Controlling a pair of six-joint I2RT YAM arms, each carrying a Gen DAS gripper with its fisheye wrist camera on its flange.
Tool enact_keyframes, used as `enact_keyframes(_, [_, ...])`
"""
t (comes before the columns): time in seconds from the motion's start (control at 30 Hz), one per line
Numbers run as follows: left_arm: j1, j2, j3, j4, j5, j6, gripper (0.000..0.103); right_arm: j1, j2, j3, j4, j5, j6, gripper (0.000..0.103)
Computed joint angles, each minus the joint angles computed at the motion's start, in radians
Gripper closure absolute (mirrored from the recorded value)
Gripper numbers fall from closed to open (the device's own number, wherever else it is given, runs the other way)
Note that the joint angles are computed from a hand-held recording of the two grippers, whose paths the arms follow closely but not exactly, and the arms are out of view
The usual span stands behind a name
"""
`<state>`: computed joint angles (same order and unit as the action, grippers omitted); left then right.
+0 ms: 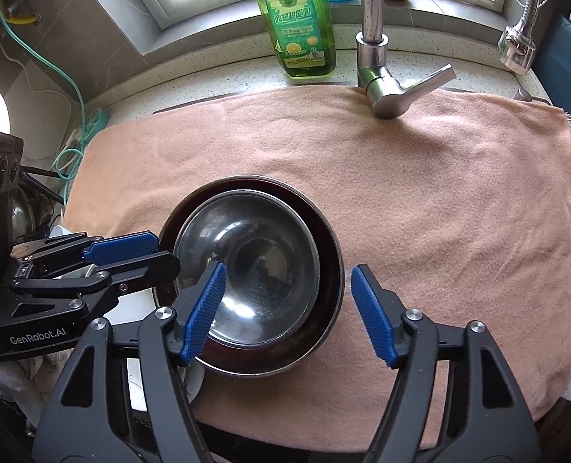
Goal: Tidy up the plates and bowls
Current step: 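Lower the red-bottomed bowl into the large steel bowl and open both grippers, then move both grippers to the rim of the pale blue ceramic bowl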
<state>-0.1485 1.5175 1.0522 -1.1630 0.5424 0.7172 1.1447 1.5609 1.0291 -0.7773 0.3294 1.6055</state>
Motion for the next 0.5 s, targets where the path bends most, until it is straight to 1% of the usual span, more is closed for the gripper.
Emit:
enact_keyframes(0.03, [0.007, -0.001, 0.008, -0.009, 0.005, 0.007, 0.058, 0.003, -0.002, 0.011, -0.019, 0.009, 0.007, 0.033])
enact_keyframes(0.13, [0.031, -0.007, 0.034, -0.033, 0.014, 0.034, 0.058, 0.011, -0.014, 0.032, -0.071, 0.035, 0.033, 0.032])
enact_keyframes(0.2, [0.059, -0.002, 0.056, -0.057, 0.024, 0.059, 0.057, 0.014, -0.027, 0.036, -0.091, 0.052, 0.047, 0.027])
enact_keyframes(0.27, [0.093, -0.009, 0.068, -0.065, 0.028, 0.087, 0.048, 0.018, -0.037, 0.044, -0.104, 0.076, 0.054, 0.024])
enact_keyframes(0.33, [0.133, -0.015, 0.080, -0.075, 0.033, 0.123, 0.045, 0.021, -0.035, 0.067, -0.121, 0.101, 0.051, 0.024])
enact_keyframes(0.37, [0.155, -0.012, 0.089, -0.084, 0.034, 0.144, 0.041, 0.023, -0.031, 0.082, -0.131, 0.116, 0.048, 0.023])
enact_keyframes(0.4, [0.177, -0.004, 0.100, -0.096, 0.036, 0.164, 0.037, 0.027, -0.029, 0.094, -0.135, 0.133, 0.043, 0.019])
enact_keyframes(0.43, [0.206, 0.002, 0.112, -0.109, 0.040, 0.185, 0.032, 0.034, -0.025, 0.107, -0.136, 0.155, 0.040, 0.016])
enact_keyframes(0.47, [0.238, 0.006, 0.120, -0.115, 0.046, 0.205, 0.031, 0.037, -0.019, 0.122, -0.140, 0.174, 0.032, 0.012])
enact_keyframes(0.5, [0.265, 0.010, 0.130, -0.117, 0.045, 0.220, 0.031, 0.036, -0.005, 0.146, -0.150, 0.186, 0.022, 0.010])
